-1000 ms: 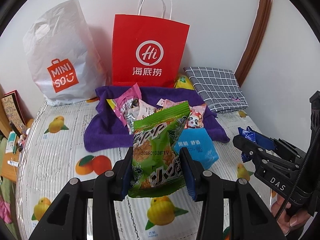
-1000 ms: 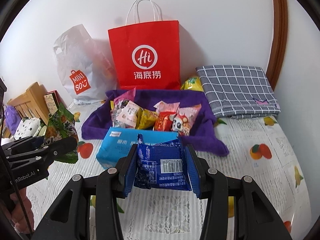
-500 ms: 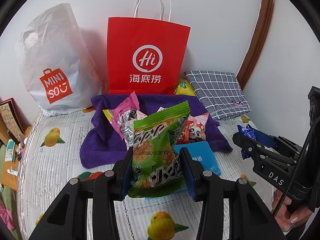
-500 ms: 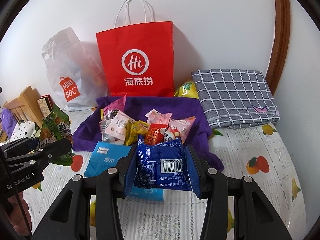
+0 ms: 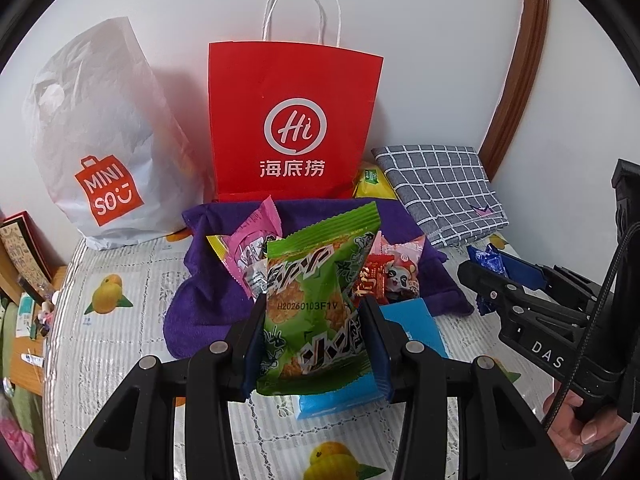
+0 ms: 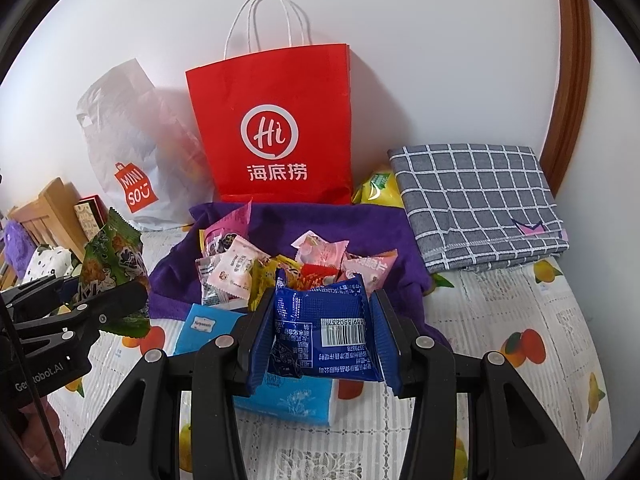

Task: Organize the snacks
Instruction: 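Carry the green chips bag and blue packet over the purple towel with both grippers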

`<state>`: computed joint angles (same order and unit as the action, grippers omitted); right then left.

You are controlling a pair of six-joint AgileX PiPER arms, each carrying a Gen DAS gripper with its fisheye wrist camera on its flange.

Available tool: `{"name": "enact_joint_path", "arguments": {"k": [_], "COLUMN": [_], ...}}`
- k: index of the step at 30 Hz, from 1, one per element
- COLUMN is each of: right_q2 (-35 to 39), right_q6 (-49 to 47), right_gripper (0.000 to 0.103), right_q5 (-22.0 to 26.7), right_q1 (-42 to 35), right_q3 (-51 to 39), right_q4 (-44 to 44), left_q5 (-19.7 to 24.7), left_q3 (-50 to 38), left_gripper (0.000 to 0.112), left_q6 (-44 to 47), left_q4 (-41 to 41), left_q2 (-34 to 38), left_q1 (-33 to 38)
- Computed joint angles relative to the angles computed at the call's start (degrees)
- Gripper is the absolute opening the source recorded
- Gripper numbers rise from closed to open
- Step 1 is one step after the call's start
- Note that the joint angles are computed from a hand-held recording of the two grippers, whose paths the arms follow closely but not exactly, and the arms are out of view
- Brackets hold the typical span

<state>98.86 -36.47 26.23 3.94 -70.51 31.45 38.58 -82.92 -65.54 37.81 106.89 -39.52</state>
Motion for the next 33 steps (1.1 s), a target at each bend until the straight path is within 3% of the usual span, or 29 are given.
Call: {"name": "enact_joint_path", "arguments": {"k": [19,33], "right_q2": [8.63,18.17], "right_q6": [6.31,11.62], "right_gripper": [0.046,0.046], "right_q5": [3.60,8.95], "right_q1": [1.17,2.31], "right_q3": [-11.85,-27.52], "right_q4": [-3.82,-8.68], "left_q5": [0.17,-0.07], "left_q3": [-5.80,-11.40], "left_gripper": [0.042,0.042], "left_q6": [8.03,14.02], "left_q4": [-4.43,-7.05], "left_q2": [3.27,8.36], "left_q1": [4.80,8.97]}}
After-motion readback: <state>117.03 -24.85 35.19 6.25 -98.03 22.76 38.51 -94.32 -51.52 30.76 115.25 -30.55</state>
